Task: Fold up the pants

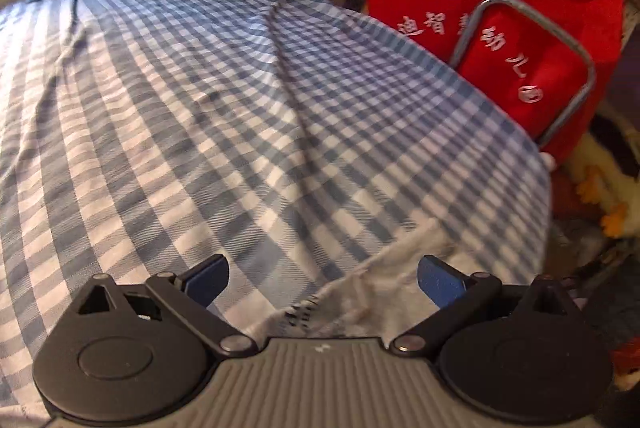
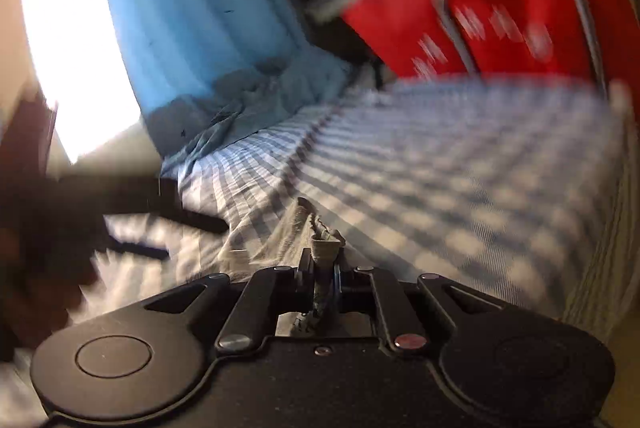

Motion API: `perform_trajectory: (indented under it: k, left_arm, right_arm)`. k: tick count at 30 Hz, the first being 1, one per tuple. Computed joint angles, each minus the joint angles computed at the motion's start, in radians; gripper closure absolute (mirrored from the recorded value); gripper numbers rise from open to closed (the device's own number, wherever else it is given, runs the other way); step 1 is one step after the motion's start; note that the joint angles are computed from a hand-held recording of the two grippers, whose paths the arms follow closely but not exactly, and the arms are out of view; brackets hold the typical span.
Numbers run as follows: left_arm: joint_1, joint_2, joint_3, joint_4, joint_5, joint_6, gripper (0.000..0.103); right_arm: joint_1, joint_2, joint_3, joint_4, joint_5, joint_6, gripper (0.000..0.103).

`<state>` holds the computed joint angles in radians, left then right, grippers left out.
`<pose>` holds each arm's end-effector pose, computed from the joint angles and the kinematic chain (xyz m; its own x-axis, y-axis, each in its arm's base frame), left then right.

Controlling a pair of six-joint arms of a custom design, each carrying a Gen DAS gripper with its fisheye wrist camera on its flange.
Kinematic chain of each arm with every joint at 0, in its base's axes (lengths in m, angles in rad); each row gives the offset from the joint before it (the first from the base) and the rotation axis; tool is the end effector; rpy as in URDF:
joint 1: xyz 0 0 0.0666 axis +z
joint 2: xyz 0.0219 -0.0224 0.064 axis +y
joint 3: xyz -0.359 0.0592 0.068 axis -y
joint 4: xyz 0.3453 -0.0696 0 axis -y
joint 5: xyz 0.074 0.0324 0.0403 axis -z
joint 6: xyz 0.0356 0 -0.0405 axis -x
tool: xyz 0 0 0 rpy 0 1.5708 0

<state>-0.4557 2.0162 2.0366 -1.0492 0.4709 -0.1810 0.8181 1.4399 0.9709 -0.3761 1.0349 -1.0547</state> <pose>0.5652 -0.2954 0.3416 -0.6483 0.4964 -0.5774 0.7310 0.6180 -0.2895 0.3039 0.2791 0.2702 -0.2372 0.3964 -0.8869 0.4534 0.8526 0.2598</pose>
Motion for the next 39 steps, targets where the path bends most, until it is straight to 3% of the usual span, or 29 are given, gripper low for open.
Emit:
perform_trajectory:
  k: [4, 7, 9, 14, 17, 22, 24, 27, 31, 34, 37, 39]
  left_arm:
    - [0.007, 0.054, 0.17, -0.2, 0.098, -0.039, 0.001]
    - [-0.015, 0.124, 0.309, -0.36, 0.081, -0.058, 0.001]
    - [-0.028, 0.153, 0.35, -0.411, 0.057, -0.047, 0.004]
    - [-0.033, 0.162, 0.318, -0.408, 0.052, -0.01, 0.006]
    - [-0.035, 0.166, 0.305, -0.405, 0.042, 0.016, 0.014]
    - [-0.026, 0.157, 0.256, -0.374, 0.031, 0.089, 0.056]
    - [-0.019, 0.159, 0.25, -0.374, 0.041, 0.111, 0.083]
    - [-0.009, 0.147, 0.224, -0.36, 0.07, 0.125, 0.087]
    - [-0.001, 0.124, 0.191, -0.338, 0.102, 0.125, 0.087]
    - [0.006, 0.101, 0.166, -0.313, 0.115, 0.126, 0.087]
    - [0.02, 0.073, 0.135, -0.292, 0.127, 0.112, 0.091]
    - [0.032, 0.048, 0.104, -0.274, 0.139, 0.105, 0.093]
  right_arm:
    - [0.043, 0.088, 0.11, -0.06, 0.091, 0.216, 0.094]
    - [0.059, 0.141, 0.17, -0.059, 0.112, 0.365, 0.094]
    - [0.07, 0.171, 0.204, -0.077, 0.123, 0.426, 0.094]
    - [0.083, 0.202, 0.229, -0.099, 0.128, 0.509, 0.094]
    - [0.091, 0.207, 0.229, -0.1, 0.133, 0.543, 0.094]
    - [0.099, 0.211, 0.235, -0.115, 0.133, 0.555, 0.094]
    - [0.099, 0.213, 0.237, -0.119, 0.135, 0.564, 0.094]
    - [0.101, 0.214, 0.241, -0.128, 0.129, 0.572, 0.093]
    - [0.107, 0.211, 0.234, -0.109, 0.145, 0.608, 0.076]
    - [0.102, 0.201, 0.228, -0.074, 0.129, 0.66, 0.076]
    - [0.112, 0.199, 0.24, -0.08, 0.128, 0.681, 0.092]
    - [0.123, 0.198, 0.248, -0.067, 0.123, 0.699, 0.095]
